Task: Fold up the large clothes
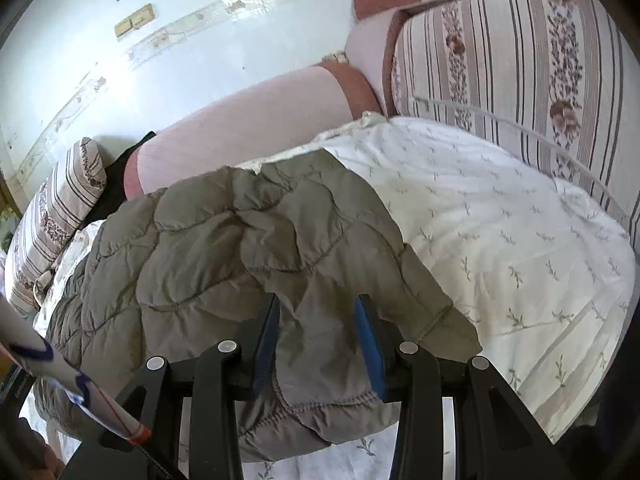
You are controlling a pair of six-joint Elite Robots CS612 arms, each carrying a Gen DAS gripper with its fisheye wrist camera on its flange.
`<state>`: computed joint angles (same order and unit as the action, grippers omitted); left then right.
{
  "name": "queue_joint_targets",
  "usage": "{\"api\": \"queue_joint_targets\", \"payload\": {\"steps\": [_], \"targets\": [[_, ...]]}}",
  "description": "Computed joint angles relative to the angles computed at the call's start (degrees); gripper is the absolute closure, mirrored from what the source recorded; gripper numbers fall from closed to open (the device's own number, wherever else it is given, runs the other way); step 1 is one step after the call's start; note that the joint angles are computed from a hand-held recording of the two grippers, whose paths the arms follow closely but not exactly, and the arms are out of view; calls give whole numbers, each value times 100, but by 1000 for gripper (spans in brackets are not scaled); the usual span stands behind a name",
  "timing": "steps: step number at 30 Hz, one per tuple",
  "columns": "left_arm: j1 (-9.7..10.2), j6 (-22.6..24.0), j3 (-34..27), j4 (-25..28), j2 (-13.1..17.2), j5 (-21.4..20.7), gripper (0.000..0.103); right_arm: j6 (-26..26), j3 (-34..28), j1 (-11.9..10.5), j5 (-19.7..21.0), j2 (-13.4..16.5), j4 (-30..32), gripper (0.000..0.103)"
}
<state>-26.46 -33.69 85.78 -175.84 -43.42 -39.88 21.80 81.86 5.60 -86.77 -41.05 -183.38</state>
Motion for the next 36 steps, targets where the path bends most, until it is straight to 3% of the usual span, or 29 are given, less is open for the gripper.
{"api": "queue_joint_targets", "payload": {"steps": [4, 8, 11, 13, 15, 17, 18, 21, 23, 25, 29, 33, 36], "targets": [[138, -216, -201, 246, 17, -405, 9, -164, -296, 11, 211, 106, 27, 58], [162, 30, -578, 487, 128, -623, 9, -542, -784, 78, 365, 279, 162, 55], [217, 475, -980, 672, 231, -1152, 9, -653, -1260, 106, 687, 461, 561, 54], [259, 728, -1297, 1119, 311, -1493, 9, -817, -1609, 149, 673, 610, 943, 53], [293, 914, -1792, 1917, 486, -1741, 9, -984, -2000, 190, 578, 770, 1623, 53], [290, 986, -2115, 2405, 637, -1644, 9, -1034, -2344, 202, 595, 918, 2359, 53], [287, 1003, -2402, 2931, 770, -1514, 9, -1104, -2492, 221, 495, 987, 2640, 52], [350, 757, -3016, 3976, 1026, -1690, 8, -1185, -2753, 230, 411, 1107, 3051, 52], [412, 643, -3280, 4366, 1122, -1978, 8, -1195, -2759, 219, 448, 1126, 3035, 52], [455, 437, -3161, 4190, 1034, -2197, 9, -1138, -2538, 195, 539, 1030, 2692, 51], [375, 418, -2052, 2745, 538, -2159, 9, -1321, -1726, 166, 557, 622, 1628, 47], [160, 401, -801, 1460, 40, -1704, 9, -1289, -962, 150, 503, 240, 1151, 46], [-5, 385, -131, 1006, -195, -1267, 9, -1169, -452, 124, 582, 16, 892, 46]]}}
